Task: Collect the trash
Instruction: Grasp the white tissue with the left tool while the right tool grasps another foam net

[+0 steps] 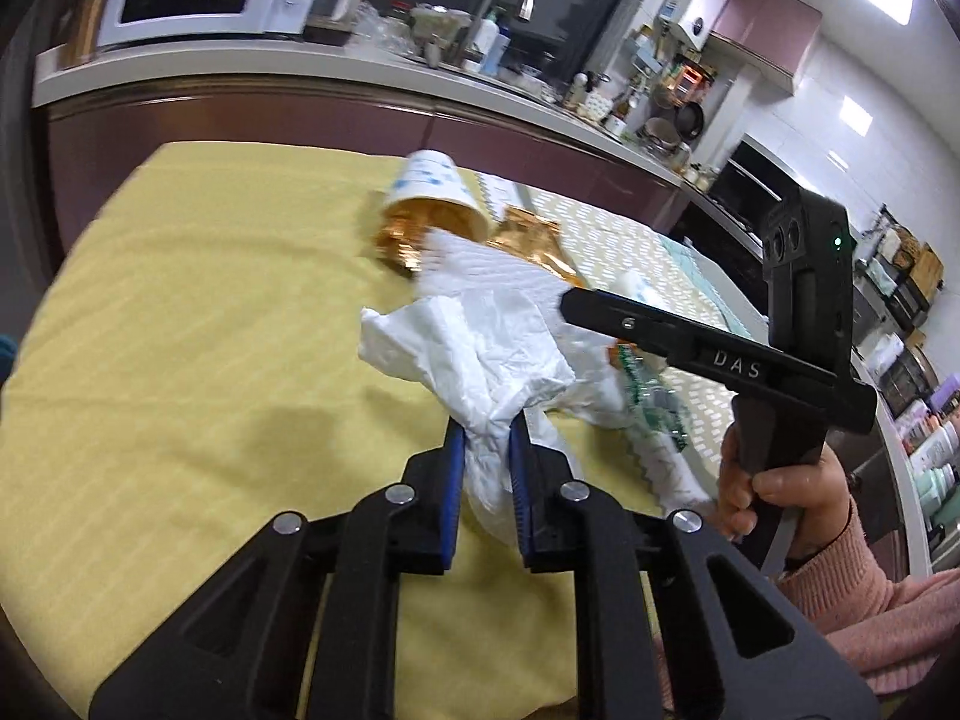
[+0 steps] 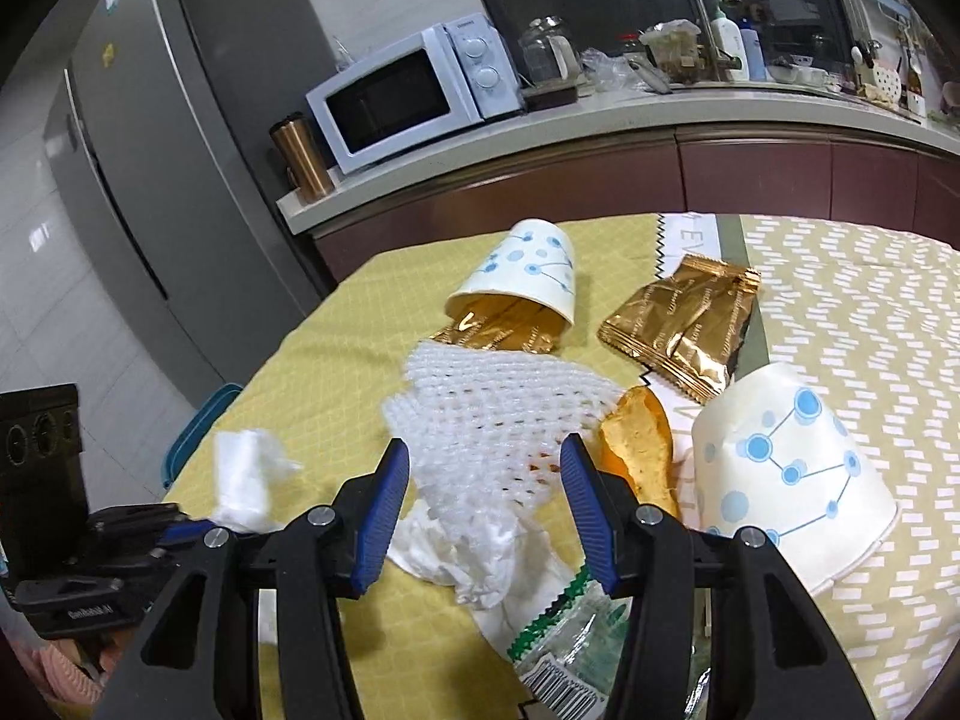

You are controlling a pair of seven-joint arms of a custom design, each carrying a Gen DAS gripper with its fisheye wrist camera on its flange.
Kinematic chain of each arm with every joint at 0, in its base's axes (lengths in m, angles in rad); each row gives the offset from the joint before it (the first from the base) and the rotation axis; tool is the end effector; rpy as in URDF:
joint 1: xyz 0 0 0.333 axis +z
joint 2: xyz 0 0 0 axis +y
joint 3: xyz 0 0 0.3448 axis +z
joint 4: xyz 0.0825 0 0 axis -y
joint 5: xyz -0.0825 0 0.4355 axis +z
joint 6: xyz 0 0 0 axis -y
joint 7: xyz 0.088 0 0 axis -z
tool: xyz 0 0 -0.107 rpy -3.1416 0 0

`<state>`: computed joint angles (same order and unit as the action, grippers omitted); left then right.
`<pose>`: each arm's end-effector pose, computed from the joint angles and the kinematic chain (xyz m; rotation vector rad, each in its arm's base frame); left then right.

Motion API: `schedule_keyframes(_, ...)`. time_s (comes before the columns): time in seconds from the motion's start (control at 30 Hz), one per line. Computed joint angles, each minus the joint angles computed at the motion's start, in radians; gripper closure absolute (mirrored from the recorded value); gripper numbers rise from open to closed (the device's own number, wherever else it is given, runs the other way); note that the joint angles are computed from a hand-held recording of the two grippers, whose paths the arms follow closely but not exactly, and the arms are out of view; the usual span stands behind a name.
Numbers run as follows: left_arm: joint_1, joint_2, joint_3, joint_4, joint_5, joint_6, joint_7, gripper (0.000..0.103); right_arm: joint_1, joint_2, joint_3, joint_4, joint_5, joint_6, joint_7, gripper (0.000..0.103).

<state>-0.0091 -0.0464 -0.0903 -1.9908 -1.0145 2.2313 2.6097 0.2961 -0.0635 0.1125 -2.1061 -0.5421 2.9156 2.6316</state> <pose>0.6162 -0.0883 0.5346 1.3106 -2.4777 1.3680 0.5562 0.2771 0.5482 -1.4623 1.7427 -0.4766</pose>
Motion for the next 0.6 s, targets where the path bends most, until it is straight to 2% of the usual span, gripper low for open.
schedule_keyframes(0.07,0.009,-0.006,0.009,-0.007,-0.006,0.008,0.002,0.088,0.001,0.006,0.0,0.009,0.008,-0.032,0.003,0.049)
schedule_keyframes(0.23,0.027,-0.011,0.023,-0.014,-0.011,0.026,-0.001,0.088,0.005,0.021,-0.006,0.013,0.036,-0.032,-0.006,0.05)
schedule_keyframes(0.27,0.029,-0.013,0.023,-0.016,-0.011,0.03,-0.002,0.088,0.006,0.023,-0.007,0.014,0.038,-0.027,-0.008,0.054)
schedule_keyframes(0.37,0.035,-0.011,0.027,-0.018,-0.013,0.04,0.0,0.088,0.008,0.023,-0.009,0.009,0.046,-0.01,-0.013,0.076)
schedule_keyframes(0.5,0.042,-0.019,0.031,-0.024,-0.012,0.05,0.003,0.088,0.002,0.017,-0.007,0.008,-0.003,0.008,0.033,0.086)
schedule_keyframes(0.6,0.043,-0.025,0.034,-0.031,-0.018,0.065,0.017,0.088,-0.001,0.009,-0.003,0.009,-0.035,0.018,0.057,0.089)
